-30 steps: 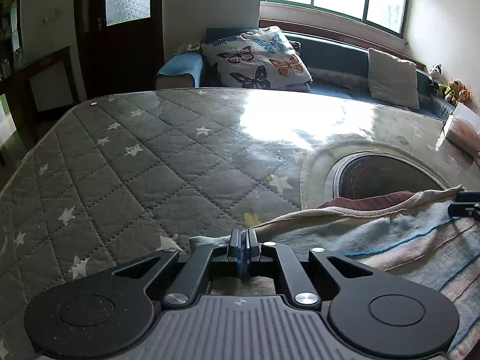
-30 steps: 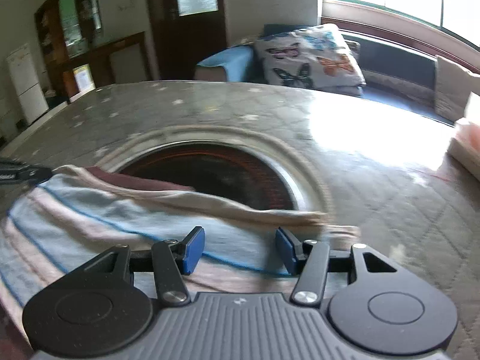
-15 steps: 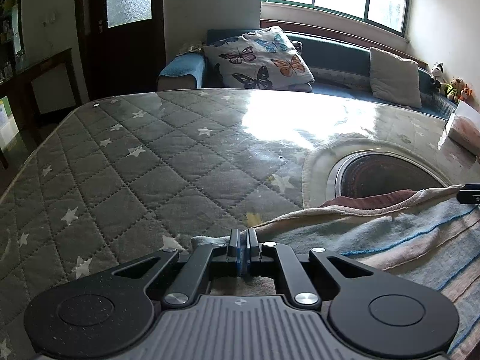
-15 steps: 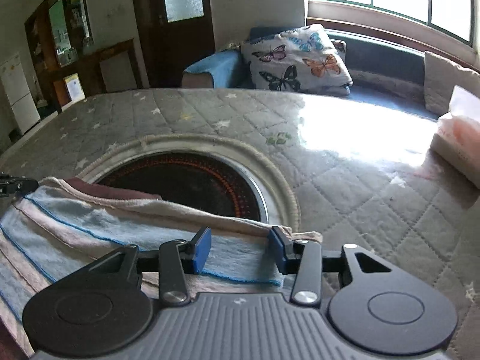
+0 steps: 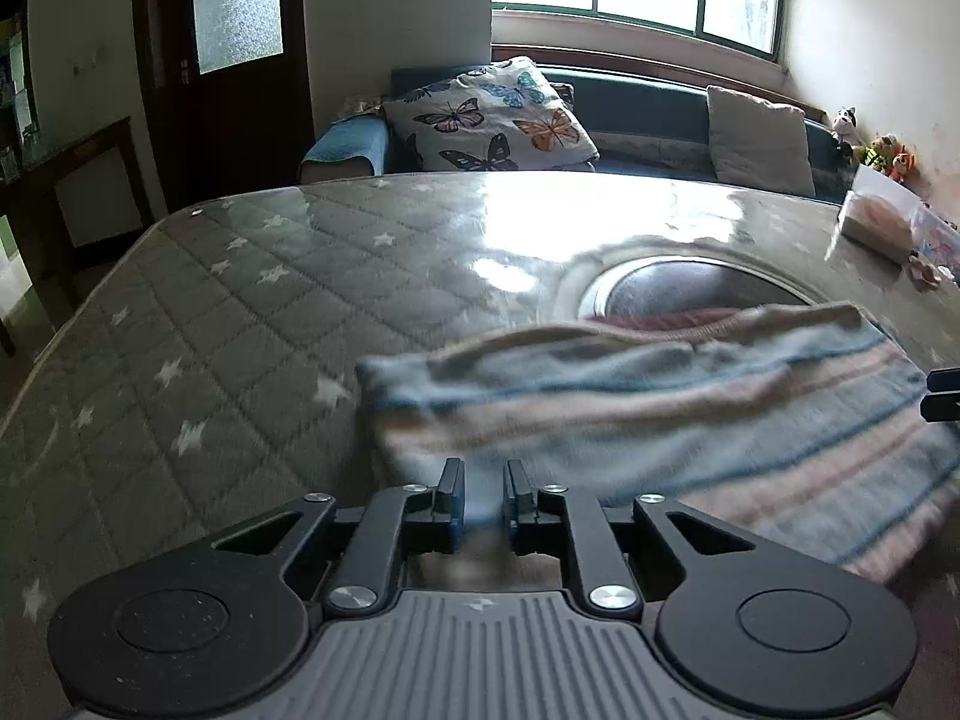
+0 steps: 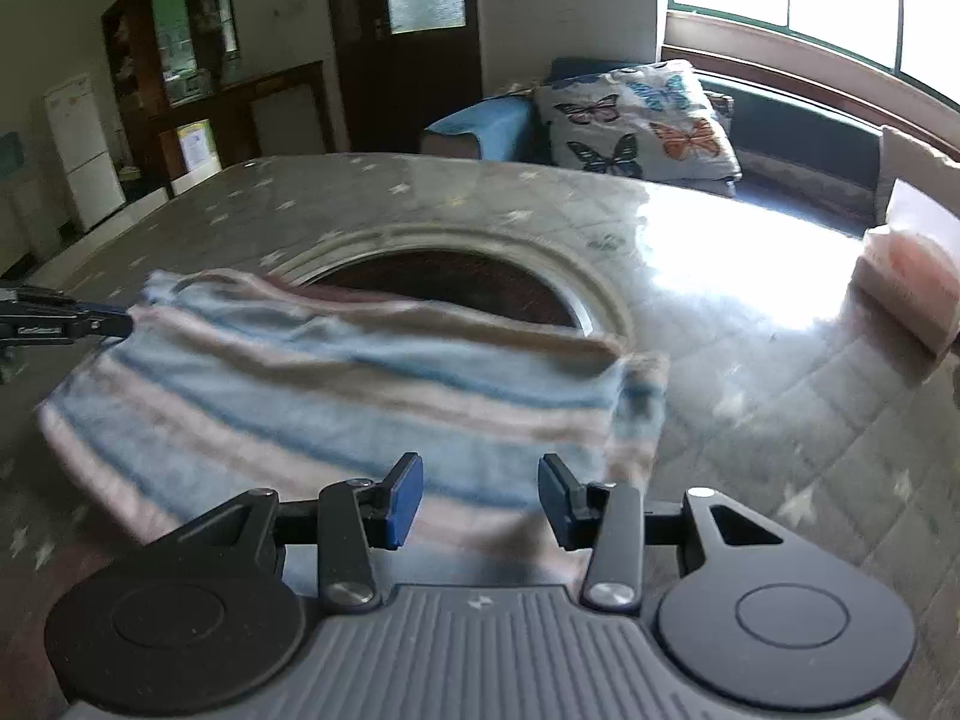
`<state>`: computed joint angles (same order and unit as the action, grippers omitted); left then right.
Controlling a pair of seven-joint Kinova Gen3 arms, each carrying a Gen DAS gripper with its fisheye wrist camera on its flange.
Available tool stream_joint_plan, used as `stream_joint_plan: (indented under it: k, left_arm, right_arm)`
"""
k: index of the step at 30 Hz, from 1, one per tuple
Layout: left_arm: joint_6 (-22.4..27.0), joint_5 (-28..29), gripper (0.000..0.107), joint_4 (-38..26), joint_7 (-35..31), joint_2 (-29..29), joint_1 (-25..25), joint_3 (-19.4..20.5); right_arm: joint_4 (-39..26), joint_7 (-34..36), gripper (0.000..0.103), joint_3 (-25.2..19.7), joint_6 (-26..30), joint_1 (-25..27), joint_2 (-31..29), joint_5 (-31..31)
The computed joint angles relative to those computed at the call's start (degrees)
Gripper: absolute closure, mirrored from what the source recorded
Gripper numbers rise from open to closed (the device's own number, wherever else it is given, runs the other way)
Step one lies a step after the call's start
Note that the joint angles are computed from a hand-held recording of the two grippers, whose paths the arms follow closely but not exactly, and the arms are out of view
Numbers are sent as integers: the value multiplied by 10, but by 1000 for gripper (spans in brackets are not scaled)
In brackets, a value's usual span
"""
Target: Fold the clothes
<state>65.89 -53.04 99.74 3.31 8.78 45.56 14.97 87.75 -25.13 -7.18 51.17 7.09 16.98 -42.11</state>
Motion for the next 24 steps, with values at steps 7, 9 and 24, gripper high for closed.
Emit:
stream_joint_plan:
  k: [7, 9, 24]
  left_arm:
    - [36, 0, 92, 13, 55, 1, 30, 13]
    - [44, -2, 92, 15, 72, 0, 35, 15]
    - [75, 15, 81, 13, 132, -4, 51, 24]
  right_arm:
    - [54, 26, 65, 12, -16, 14, -24, -19]
    - [65, 32, 65, 16, -26, 18, -30, -27]
    - [93, 2, 75, 30, -53, 32, -37, -45]
